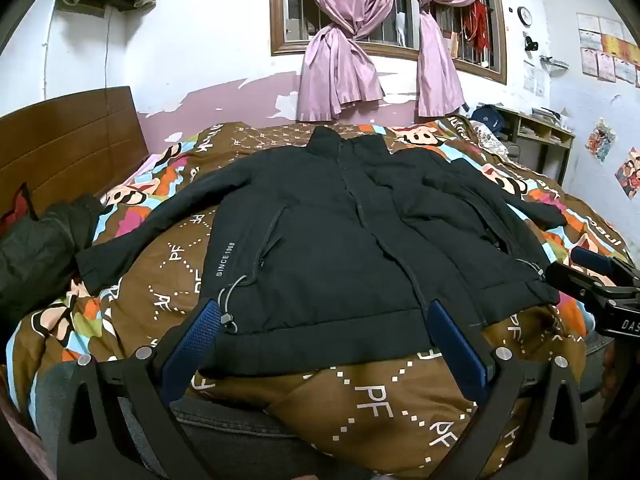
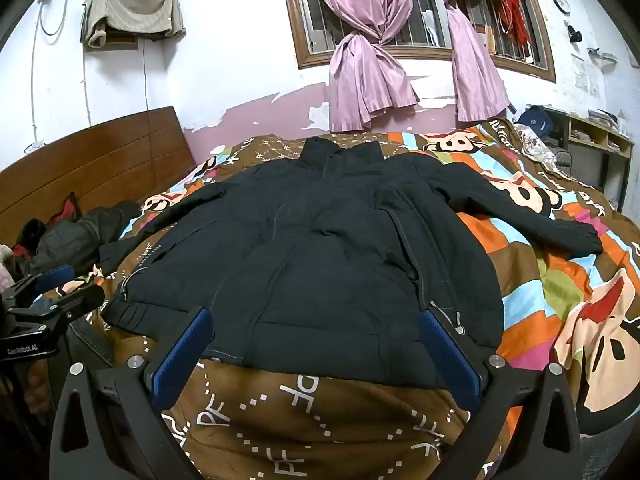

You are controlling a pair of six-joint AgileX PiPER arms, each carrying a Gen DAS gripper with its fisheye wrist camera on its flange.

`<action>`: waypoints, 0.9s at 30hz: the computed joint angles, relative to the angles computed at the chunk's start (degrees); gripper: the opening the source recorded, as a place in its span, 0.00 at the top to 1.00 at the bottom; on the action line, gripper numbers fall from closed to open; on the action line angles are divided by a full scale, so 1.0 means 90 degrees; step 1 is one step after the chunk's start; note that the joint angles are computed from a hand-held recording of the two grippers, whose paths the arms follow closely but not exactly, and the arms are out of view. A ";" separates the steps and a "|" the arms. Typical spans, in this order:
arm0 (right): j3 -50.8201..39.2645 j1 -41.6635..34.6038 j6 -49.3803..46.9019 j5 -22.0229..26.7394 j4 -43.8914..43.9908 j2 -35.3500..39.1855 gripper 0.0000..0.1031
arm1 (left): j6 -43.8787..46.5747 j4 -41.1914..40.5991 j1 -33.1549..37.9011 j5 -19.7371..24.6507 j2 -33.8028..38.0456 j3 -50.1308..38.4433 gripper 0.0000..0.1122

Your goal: Fold large clothes

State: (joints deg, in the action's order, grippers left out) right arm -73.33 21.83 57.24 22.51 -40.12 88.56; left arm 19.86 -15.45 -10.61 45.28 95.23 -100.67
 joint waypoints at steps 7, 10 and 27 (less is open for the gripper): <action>-0.0019 0.0009 0.0004 0.0030 -0.0011 0.0016 0.00 | -0.0059 0.0120 -0.0016 -0.0035 -0.0029 0.0015 0.10; -0.0021 0.0009 0.0004 0.0037 -0.0003 0.0015 0.00 | -0.0022 0.0070 -0.0025 0.0007 0.0003 -0.0010 0.10; -0.0059 -0.0015 -0.0089 0.0046 0.0101 0.0050 0.00 | -0.0001 0.0063 -0.0022 0.0010 0.0004 -0.0012 0.10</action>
State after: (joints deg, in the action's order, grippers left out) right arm -73.86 21.70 56.44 22.92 -39.21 89.01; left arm 19.85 -14.88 -10.81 45.37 95.26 -100.78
